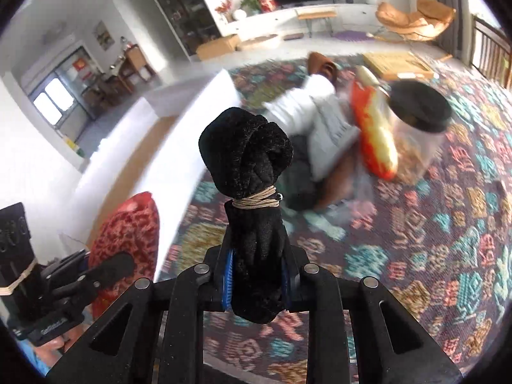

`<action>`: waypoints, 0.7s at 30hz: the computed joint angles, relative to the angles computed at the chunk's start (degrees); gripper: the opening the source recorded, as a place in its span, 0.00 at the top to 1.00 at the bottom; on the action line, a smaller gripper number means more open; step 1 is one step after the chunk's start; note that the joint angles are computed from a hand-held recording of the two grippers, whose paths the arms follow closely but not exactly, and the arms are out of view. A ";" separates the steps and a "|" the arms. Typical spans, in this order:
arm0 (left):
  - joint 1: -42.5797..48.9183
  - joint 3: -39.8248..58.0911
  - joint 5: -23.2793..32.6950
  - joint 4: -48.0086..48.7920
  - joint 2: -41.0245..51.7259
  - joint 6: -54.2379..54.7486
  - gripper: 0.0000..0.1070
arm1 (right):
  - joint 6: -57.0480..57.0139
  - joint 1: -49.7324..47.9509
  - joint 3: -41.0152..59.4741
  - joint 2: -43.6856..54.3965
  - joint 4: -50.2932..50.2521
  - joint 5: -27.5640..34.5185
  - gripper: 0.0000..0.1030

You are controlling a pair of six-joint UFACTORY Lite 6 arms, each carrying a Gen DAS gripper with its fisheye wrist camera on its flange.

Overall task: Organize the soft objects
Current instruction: 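Carry the red bag toward the white box while the right tool grasps a black velvet pouch, then release the red bag into the white box while the right tool drops the black pouch in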

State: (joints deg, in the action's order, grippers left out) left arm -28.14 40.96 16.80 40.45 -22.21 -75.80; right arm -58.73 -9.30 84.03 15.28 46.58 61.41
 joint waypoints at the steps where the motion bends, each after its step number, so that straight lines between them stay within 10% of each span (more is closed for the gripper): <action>1: 2.57 -0.59 3.26 -3.51 -3.95 5.31 0.73 | 0.87 2.00 1.04 -1.14 1.73 2.32 0.76; 6: 17.63 -4.14 15.85 -8.23 -15.87 19.04 0.72 | 7.86 16.28 6.10 -2.64 6.45 8.36 0.75; 10: 24.72 -7.15 21.31 -2.72 -12.87 17.05 0.45 | 14.51 28.22 8.83 1.72 4.36 2.97 0.23; 12: 27.33 -10.44 20.46 -1.43 -13.80 14.51 0.19 | 16.48 28.92 7.81 2.22 2.62 0.69 0.24; 21: 6.41 -8.23 18.84 11.47 -10.93 -9.04 0.10 | -1.28 8.07 -29.32 -21.87 -3.32 -25.81 0.24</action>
